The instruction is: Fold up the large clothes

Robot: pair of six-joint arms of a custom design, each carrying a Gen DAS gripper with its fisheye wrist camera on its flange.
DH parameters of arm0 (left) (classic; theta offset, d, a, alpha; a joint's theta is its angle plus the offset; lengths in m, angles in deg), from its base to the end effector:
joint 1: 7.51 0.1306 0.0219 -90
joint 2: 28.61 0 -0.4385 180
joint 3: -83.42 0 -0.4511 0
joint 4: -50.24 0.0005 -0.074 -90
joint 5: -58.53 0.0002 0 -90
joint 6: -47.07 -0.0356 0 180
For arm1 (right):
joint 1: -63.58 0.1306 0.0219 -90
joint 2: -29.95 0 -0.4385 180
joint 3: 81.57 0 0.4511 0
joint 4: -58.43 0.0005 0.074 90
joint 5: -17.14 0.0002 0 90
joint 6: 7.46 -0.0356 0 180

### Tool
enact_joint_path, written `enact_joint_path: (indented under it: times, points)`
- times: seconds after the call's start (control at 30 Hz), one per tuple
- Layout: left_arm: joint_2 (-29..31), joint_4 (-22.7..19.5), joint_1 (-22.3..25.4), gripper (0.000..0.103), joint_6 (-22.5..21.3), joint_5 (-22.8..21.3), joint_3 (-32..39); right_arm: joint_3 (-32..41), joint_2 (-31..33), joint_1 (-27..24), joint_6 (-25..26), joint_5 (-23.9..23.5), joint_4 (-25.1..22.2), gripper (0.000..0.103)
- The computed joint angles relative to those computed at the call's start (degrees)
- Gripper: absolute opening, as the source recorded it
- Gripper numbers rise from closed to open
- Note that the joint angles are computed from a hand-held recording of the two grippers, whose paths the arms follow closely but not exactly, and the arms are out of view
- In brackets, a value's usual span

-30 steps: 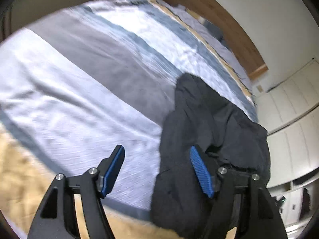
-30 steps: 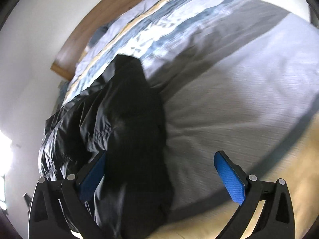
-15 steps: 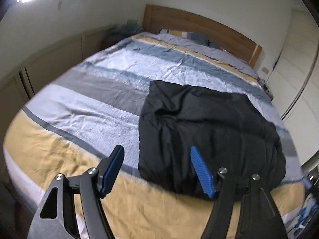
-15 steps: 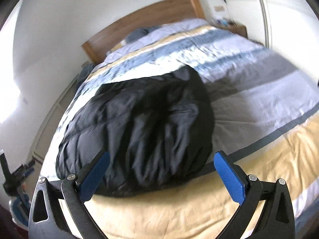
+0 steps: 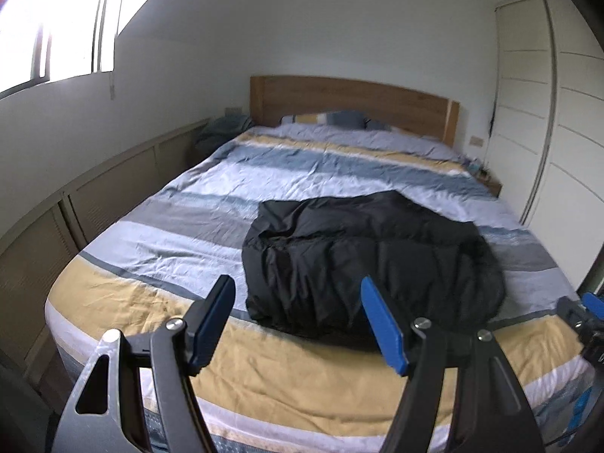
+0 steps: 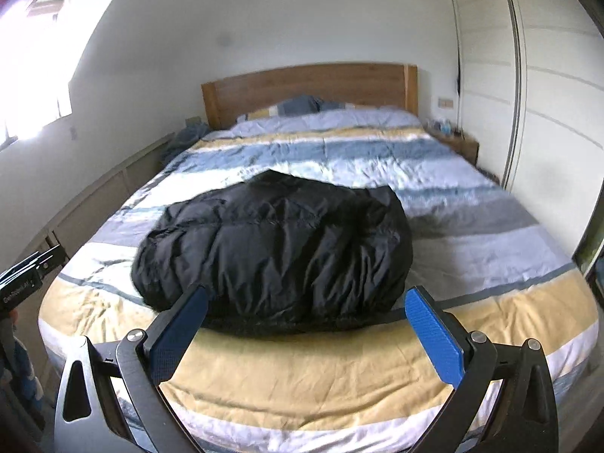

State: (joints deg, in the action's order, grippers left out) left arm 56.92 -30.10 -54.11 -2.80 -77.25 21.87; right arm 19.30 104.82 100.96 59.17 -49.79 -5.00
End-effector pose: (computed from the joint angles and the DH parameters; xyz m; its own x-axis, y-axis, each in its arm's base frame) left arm 0.3158 -0.2975 0.7400 -0.4987 -0.1269 -0.8575 -0.1934 0.9806 -0.0326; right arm 0.3247 0.2299 0.6866 -0.5668 0.0262 -0.8234 -0.0942 0.9909 0.0964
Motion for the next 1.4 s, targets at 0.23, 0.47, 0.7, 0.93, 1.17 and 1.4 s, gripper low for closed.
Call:
enact_joint_path:
  times: [0.23,0.47,0.7,0.93,1.17,1.4]
  points:
    - [-0.56,-3.34,-6.71,0.068,2.09,-7.24,1.74,0.02,-2.5,8.19,0.0,7.78,0.54,0.103]
    - [0.44,-6.82,-10.88,0.068,3.2,-13.16,4.72,0.48,-4.01,12.12,0.96,12.38,2.08,0.103]
    - [0.53,-7.07,-14.02,0.068,3.59,-16.28,5.99,0.53,-5.07,14.57,1.31,16.16,2.23,0.103]
    - [0.39,-7.56,-15.44,0.068,4.04,-17.09,6.08,-0.26,-5.73,15.64,0.57,16.97,1.34,0.103]
    - [0.45,-7.15,-15.84,0.068,3.81,-17.2,5.72,-1.33,-6.18,16.1,1.63,17.42,2.63,0.103]
    - [-0.22,-4.88,-15.35,0.068,2.76,-16.13,4.1,-1.98,-6.45,15.98,1.63,17.47,3.06,0.103]
